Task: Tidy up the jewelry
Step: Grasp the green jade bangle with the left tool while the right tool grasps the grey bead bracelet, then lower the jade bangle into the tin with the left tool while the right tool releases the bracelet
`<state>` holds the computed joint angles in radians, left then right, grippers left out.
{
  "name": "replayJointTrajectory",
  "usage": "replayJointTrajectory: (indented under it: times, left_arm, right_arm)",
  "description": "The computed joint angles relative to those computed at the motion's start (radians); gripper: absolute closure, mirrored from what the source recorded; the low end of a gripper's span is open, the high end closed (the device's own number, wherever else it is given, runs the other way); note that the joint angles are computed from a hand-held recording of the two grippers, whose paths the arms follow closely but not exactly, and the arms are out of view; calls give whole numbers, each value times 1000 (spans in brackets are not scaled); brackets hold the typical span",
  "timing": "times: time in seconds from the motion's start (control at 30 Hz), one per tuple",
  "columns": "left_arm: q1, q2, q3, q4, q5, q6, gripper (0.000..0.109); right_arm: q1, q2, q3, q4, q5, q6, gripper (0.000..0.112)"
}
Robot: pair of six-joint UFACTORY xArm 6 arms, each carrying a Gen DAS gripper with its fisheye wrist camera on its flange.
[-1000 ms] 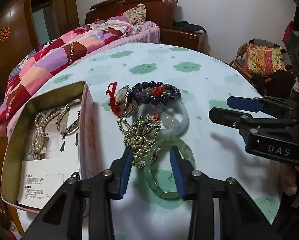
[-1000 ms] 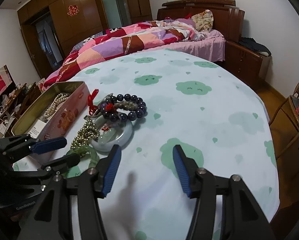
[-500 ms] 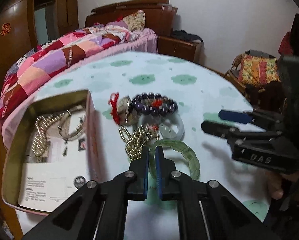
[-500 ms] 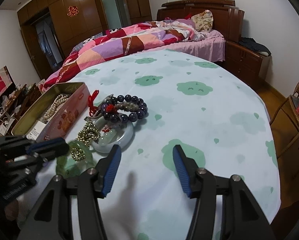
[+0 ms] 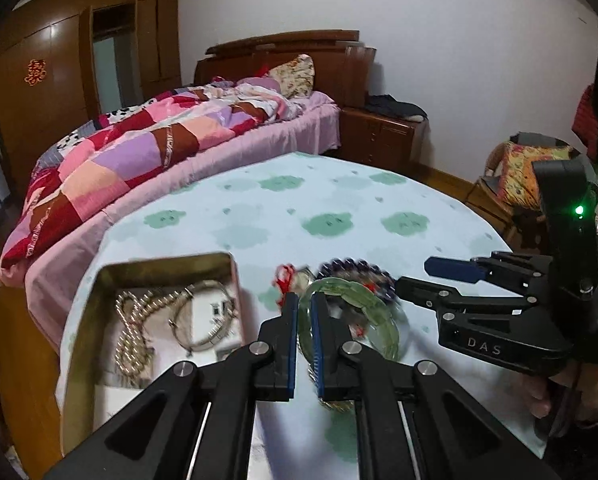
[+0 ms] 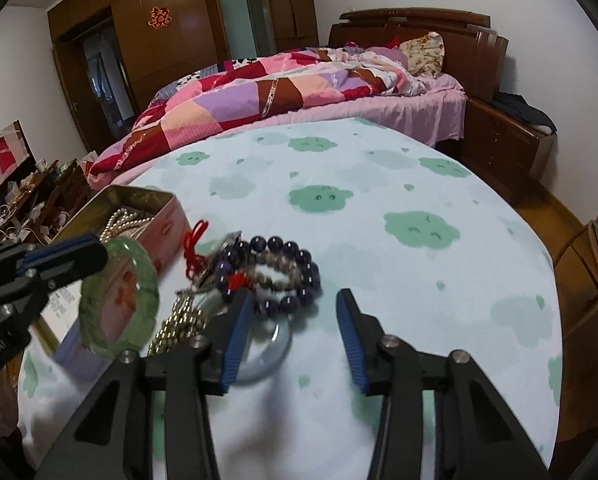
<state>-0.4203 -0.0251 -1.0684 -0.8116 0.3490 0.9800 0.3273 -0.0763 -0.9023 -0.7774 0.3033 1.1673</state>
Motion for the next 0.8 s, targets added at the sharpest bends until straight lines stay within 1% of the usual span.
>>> replayJointTrajectory:
  times: [0.17,0.27,0.3,0.33,0.37,0.4,0.5,0.63,0.8]
  left_arm:
    - [10,33,-37,4,4,-6,103]
    - [14,42,-43,7,9,-12,103]
    - [16,43,-43,5,12,-11,103]
    - [17,42,-42,4,14,-10,103]
    - [18,41,-41,1,16,-7,103]
    - [20,39,-41,-3,19,-4,103]
    - [21,37,-41,-10,15,-2,103]
    - [25,28,-44,-19,20,-3,103]
    - [36,14,-50,-45,30,15,103]
  right_arm:
    - [0,58,-56,80,-7,-98,69]
    - [5,97,-79,177,-20,-202,69]
    - [6,105,-82,204,-16,-226,71]
    - [7,111,-84,227,-16,-241,81]
    - [4,108,-73,255,-36,-263,98]
    - [6,108,-72,282,-39,-289,100]
    - [10,81,-53,265,-41,-281,101]
    - [11,31,-30,174,-43,-199,101]
    - [13,-15,-29,127,-39,-163,101]
